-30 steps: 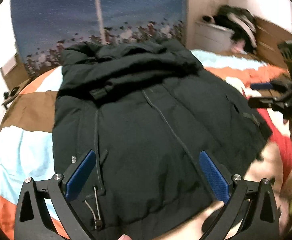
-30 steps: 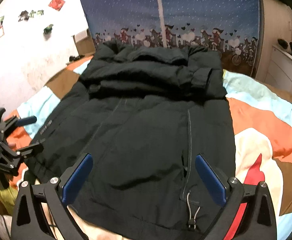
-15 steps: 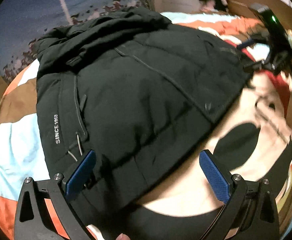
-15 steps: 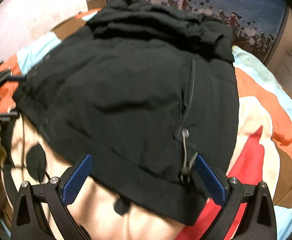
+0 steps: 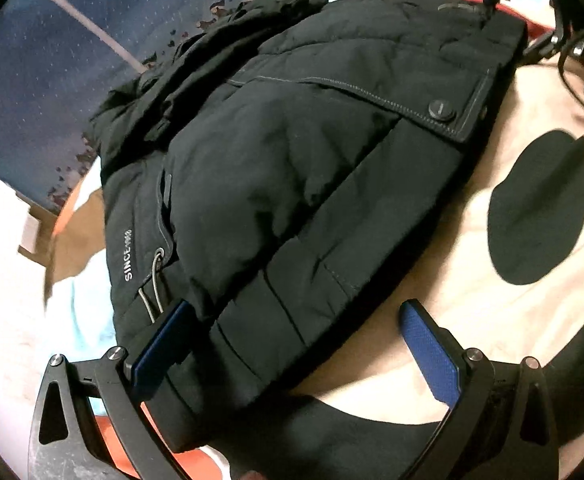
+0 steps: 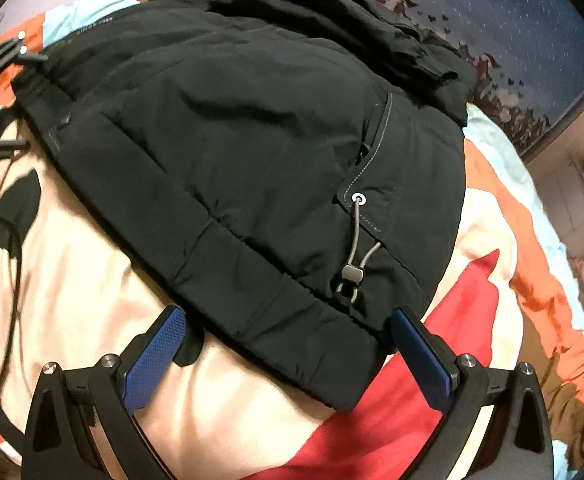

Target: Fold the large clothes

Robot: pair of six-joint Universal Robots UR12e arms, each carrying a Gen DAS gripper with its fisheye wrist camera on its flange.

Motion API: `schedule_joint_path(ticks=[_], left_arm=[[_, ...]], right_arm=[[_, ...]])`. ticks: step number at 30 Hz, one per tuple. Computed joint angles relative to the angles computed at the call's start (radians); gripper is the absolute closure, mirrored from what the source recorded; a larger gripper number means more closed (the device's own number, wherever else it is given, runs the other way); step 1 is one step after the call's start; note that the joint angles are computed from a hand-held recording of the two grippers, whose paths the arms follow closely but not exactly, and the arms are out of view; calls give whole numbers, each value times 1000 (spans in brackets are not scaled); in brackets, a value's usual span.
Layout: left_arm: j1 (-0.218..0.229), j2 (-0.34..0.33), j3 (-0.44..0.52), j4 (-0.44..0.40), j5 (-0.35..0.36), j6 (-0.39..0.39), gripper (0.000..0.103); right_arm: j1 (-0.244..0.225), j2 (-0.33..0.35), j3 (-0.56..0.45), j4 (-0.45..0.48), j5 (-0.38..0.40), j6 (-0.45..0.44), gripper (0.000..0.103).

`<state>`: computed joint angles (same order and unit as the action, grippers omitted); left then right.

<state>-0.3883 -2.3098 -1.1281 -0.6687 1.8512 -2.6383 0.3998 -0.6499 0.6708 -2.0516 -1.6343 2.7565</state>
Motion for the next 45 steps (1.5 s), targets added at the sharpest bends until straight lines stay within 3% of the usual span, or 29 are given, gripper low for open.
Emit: schedule_joint_path(ticks=[7,10,16,19,20,21,22,23,24,26,28,32,34,40,42,45], left_arm=[[-5,-7,-9,66,31,20,2],[-11,-10,-20,128,66,31,3],[-13,-17,-14,147,90,6,5],[-15,-13,-23,161,73,22,29],[-15,-12,-24,162,67,29,36],[-16,-11,-25,165,64,33,37],[-16,-9,-27,167,60,32,38],[-14,-5,-26,160,49,20,39],[-12,-3,-25,151,38,7,40],[-7,2,-18,127,14,-25,40],[-4,4,-13,110,-7,-45,40],[-6,7,-12,100,-28,-58,40],[-9,7,-14,107,-24,-58,40],[-15,11,-19,133,0,-67,41],[-13,13,-13,128,1,-85,59],[-9,14,2,104,-4,-128,72]], right_arm=[[15,-8,60,-122,-119,-93,0],[24,-22,116,-224,-162,-165,0],[42,-16,172,-435,-232,-301,0],[47,-9,180,-515,-252,-329,2],[44,-8,174,-511,-239,-320,7],[43,-7,166,-497,-227,-309,14],[38,-7,152,-466,-201,-289,33],[35,-5,136,-434,-181,-271,46],[31,-2,118,-400,-156,-251,51],[28,-6,98,-341,-108,-199,73],[25,-3,67,-292,-71,-129,78],[1,46,-96,-146,43,32,86],[0,56,-136,-119,70,70,87],[-20,151,-377,28,178,233,89],[-22,172,-432,51,193,266,89],[-24,177,-448,48,203,293,89]])
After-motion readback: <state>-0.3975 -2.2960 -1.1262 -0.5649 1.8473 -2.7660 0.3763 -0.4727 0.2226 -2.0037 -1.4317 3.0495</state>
